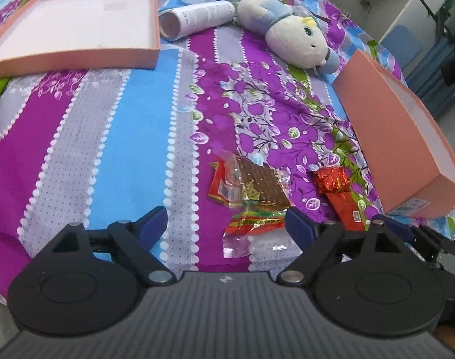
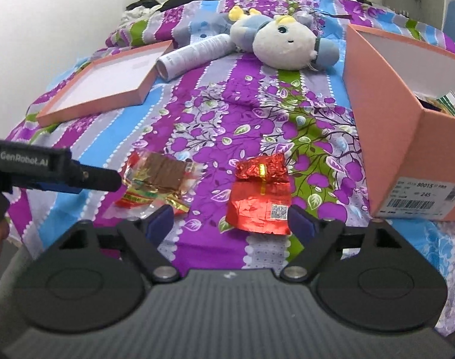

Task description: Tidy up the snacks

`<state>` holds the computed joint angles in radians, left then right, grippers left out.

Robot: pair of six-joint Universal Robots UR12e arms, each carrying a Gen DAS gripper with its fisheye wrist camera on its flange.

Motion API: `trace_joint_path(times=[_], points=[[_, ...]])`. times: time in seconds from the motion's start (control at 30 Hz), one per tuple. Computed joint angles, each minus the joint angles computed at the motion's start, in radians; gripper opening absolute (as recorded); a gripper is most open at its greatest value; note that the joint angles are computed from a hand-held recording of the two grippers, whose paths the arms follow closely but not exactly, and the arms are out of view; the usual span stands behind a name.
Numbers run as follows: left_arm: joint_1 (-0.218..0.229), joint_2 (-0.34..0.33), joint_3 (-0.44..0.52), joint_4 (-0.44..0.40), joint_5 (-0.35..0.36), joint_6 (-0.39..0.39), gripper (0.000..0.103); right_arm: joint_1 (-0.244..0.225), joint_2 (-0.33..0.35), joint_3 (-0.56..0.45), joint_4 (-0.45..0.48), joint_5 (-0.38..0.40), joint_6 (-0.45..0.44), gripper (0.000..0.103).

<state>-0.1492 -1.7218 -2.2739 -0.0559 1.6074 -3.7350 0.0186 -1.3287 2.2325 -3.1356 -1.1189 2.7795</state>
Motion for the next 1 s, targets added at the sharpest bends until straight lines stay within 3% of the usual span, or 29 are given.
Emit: trace_joint_path(times=[0.3,0.5,0.8,0.83,0.87,1.0], points=[[-0.001,-0.028,0.029,0.007,-0.008,-0.007,0.089,-0.007,0.038,-0.012,-0.076,-0.012,-0.006,0.083],[0.003,-0.052,0.054,0.018,-0.034,-0.002,0.089,-0.004,0.064,-0.029,-0.082,0.004,-0.033,0.075],[-0.014,-0.085,0.111,-0.035,-0.025,0.054,0.087,0.012,0.131,-0.058,-0.175,-0.016,-0.092,0.071],[-0.014,-0.086,0.114,-0.041,-0.031,0.053,0.087,0.011,0.137,-0.064,-0.165,-0.009,-0.097,0.069],[-0.016,-0.088,0.119,-0.049,-0.03,0.05,0.087,0.011,0.14,-0.069,-0.155,-0.007,-0.103,0.057],[-0.018,-0.095,0.129,-0.082,-0.029,0.038,0.085,0.004,0.141,-0.072,-0.148,0.006,-0.103,0.056]])
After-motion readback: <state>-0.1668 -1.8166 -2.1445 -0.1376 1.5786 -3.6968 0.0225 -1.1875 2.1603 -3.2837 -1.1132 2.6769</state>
